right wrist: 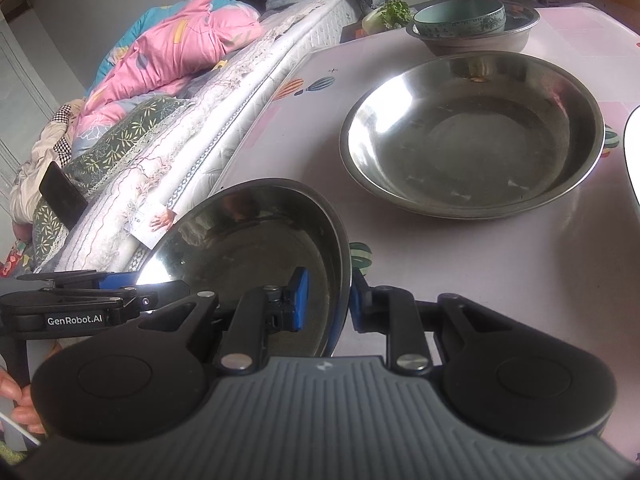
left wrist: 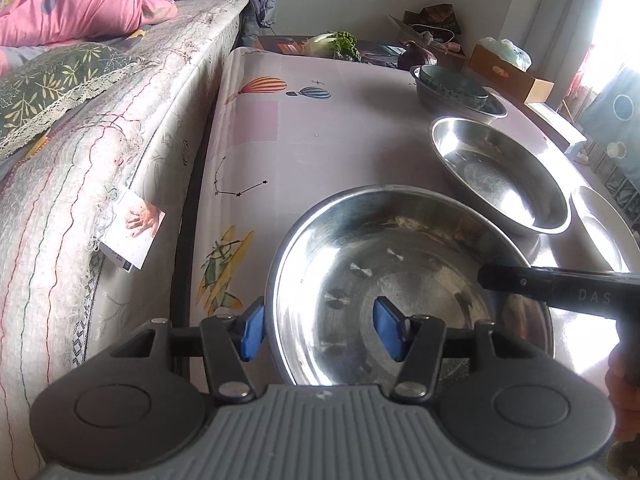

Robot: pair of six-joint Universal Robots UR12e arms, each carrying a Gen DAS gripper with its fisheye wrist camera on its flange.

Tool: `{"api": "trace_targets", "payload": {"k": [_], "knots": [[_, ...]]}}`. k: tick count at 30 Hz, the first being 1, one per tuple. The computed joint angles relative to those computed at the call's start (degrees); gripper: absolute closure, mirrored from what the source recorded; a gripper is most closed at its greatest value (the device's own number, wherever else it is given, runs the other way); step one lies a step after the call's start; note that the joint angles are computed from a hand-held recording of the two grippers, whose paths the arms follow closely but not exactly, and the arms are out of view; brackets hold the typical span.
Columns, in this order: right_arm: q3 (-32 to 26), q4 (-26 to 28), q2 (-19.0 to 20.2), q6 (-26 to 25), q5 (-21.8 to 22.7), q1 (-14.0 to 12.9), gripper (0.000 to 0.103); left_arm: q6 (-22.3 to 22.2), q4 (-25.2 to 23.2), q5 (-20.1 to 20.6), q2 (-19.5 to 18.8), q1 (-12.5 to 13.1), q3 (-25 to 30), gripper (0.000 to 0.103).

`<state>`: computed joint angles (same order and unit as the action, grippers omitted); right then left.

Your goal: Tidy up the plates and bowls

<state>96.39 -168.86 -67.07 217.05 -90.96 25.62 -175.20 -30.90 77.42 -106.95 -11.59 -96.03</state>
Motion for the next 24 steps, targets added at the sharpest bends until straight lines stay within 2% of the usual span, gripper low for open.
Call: {"api": "trace_targets", "payload": {"k": [6, 10, 13, 24], "knots": [[0.52, -0.21, -0.35, 0.80, 0.80, -0.18, 0.081, 0.28, -1.74, -1.31, 1.01, 0.08, -0.75, 0.043], [1.13, -0.06, -0.84, 0.16, 0.17, -0.13, 0.081, 2.67, -3.28, -2.93, 2.24, 0.06, -1.91, 0.042], [1.60, -0.49, -1.05, 0.86, -0.14, -0.24, 0.081, 2.88, -3.26, -3.82, 2.53, 0.17, -2.25, 0.042], [1.99, -1.10, -1.13, 2.58, -1.27, -0.05, 0.081, 2.45, 0.52, -0.36, 0.91, -0.58, -1.21, 0.042]]}}
